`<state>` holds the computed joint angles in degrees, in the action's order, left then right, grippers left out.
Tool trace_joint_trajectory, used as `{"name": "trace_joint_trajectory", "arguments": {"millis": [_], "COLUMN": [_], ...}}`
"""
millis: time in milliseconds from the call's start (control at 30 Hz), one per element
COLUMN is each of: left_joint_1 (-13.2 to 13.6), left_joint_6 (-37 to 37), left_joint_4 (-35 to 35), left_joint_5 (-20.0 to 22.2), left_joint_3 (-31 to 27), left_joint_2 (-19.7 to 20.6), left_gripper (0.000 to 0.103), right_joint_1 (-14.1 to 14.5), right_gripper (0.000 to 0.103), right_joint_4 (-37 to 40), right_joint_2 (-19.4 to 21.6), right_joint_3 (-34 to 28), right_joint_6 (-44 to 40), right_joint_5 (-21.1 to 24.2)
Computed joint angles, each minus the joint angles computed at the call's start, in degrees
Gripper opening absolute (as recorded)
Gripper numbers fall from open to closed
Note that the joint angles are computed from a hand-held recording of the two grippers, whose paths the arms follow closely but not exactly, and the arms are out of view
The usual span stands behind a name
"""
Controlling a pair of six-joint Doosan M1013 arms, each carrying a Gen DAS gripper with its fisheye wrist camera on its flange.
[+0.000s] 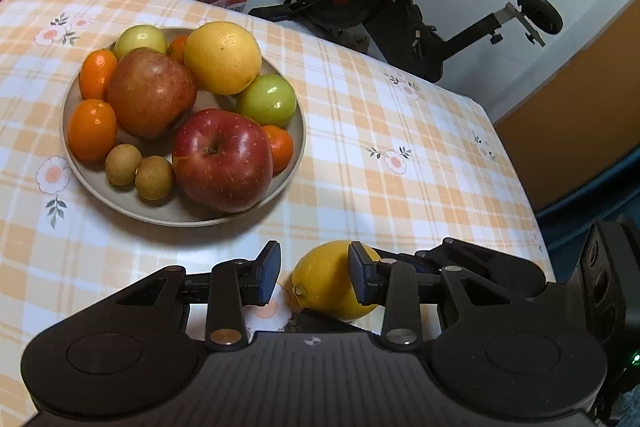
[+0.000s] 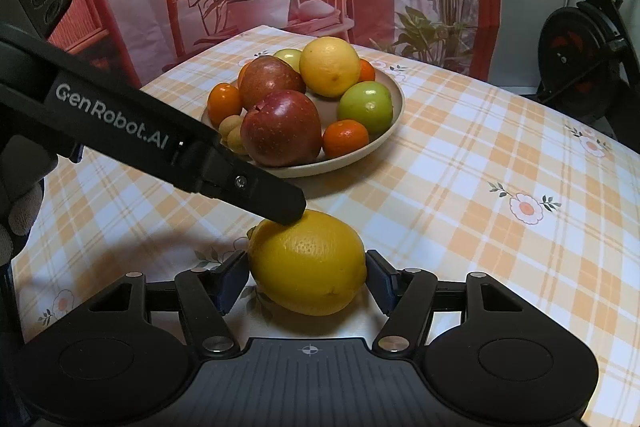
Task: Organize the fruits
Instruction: 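Lower the right tool around the lemon while the left tool closes in on it, then close both grippers on the lemon and lift it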
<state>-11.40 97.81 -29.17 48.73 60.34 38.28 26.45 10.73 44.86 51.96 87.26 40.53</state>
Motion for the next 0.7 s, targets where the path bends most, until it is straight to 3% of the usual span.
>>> {"name": "trace_joint_trajectory", "arguments": {"millis": [433, 700], "left_joint_1": [-0.1, -0.2], "left_joint_6": [0.5, 0.8], "left_joint_4": [0.1, -1.3], "left_joint_5": [-1.0, -0.9], "left_joint_3": [0.0, -1.0], "left_joint_2": [0.1, 1.0], "left_gripper": [0.04, 0.043], "right_joint_1": [-0.2, -0.5], "right_gripper": [0.059, 0.049], "right_joint_4": [-0.2, -1.4], "right_joint_2": [-0.5, -0.7], "right_joint_3": [0.5, 0.4], "right_joint_6": [-3.4, -8.9], "right_joint_5": [1.5, 3.3]}}
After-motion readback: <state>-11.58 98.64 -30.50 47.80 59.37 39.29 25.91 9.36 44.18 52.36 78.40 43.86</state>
